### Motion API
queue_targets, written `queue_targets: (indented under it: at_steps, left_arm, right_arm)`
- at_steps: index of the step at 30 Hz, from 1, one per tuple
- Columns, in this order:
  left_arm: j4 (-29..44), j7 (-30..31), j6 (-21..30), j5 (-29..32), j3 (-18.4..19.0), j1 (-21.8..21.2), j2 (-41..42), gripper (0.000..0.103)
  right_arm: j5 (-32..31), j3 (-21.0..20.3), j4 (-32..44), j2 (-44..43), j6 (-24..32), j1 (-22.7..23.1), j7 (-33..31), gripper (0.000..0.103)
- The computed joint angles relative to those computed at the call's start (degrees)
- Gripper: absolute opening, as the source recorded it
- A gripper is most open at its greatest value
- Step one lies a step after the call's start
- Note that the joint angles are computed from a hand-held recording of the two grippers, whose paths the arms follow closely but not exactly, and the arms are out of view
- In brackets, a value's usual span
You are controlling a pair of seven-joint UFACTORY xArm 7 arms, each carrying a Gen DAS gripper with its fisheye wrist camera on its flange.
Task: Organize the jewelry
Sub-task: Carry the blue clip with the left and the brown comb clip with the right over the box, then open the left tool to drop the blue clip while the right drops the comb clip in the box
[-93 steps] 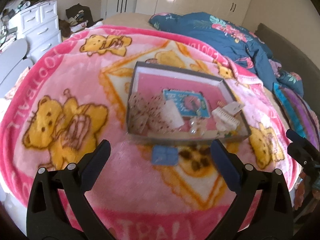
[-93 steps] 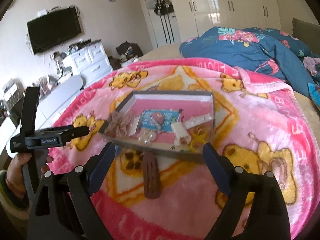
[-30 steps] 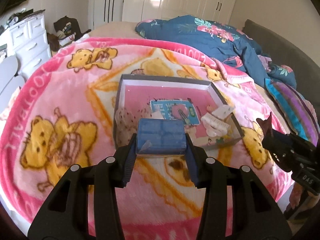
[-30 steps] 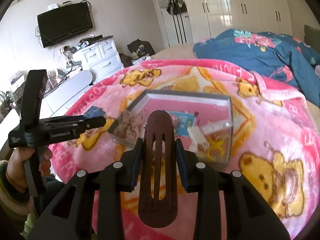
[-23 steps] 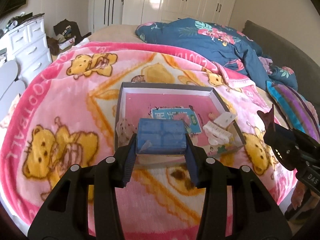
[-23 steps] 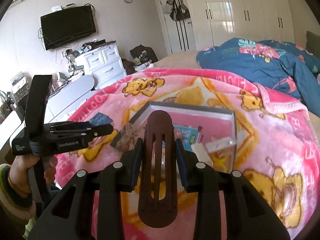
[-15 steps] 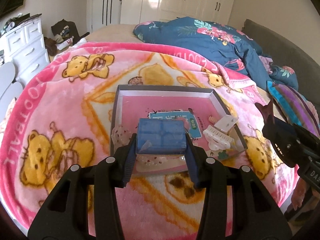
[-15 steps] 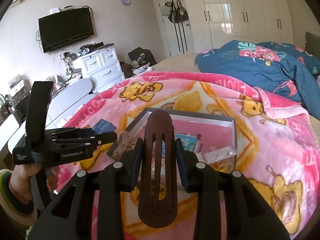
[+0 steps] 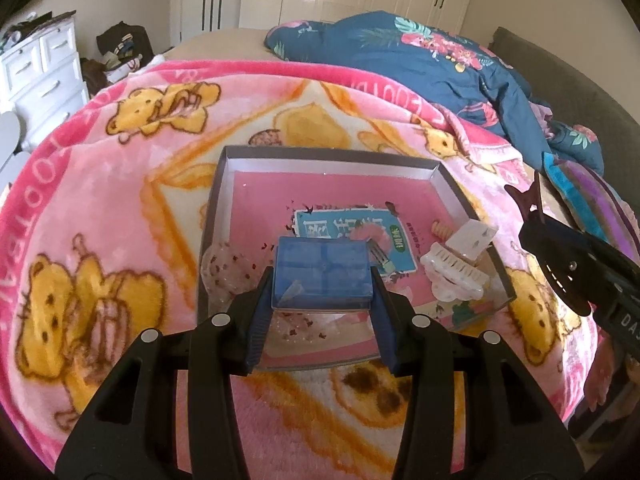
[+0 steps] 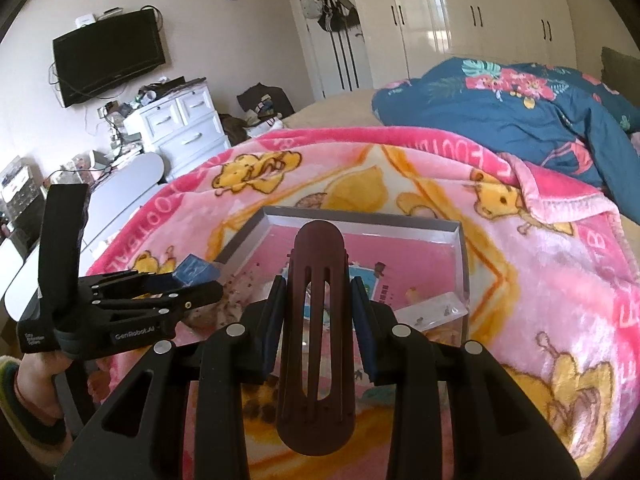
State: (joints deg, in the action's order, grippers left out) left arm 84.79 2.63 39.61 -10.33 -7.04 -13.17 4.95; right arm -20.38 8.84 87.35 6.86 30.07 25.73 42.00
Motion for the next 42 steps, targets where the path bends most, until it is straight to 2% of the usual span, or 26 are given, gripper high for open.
queue_targets:
  at_steps: [6, 14, 23, 30, 38, 42]
  left_arm:
    - [0.7, 0.1, 0.2, -0.1, -0.1, -0.1, 1.7, 0.036]
    - [0.8, -0.1, 0.6, 0.5, 0.0, 0.1, 3.1, 0.036]
    - [1.1, -0.6, 1.2, 0.5, 0.1, 0.5, 4.3, 0.036]
    - [1.1, -0.6, 1.2, 0.2, 0.2, 0.8, 4.6, 0.036]
    - [1.5, -0.9, 1.5, 0.6, 0.2, 0.7, 4.8, 0.036]
    - [1.4, -1.1, 1.5, 0.7, 0.1, 0.7, 4.7, 0.036]
  right_arm:
    - [0.6, -0.5, 0.7, 1.6, 0.5, -0.1, 0.1, 0.031]
    - [3.5, -0.5, 3.3, 4.6, 1.6, 0.1, -3.9, 0.031]
    - [8.4, -0.9, 8.6, 10.3, 4.0, 0.8, -9.2, 0.031]
    - [10.0, -1.9, 12.9, 14.7, 6.2, 1.8, -10.6, 0.031]
    - [11.4, -2.3, 12.5, 15.0, 6.8, 2.0, -10.6, 0.032]
    - [11.0, -2.7, 10.0, 12.9, 5.3, 1.9, -8.9, 0.036]
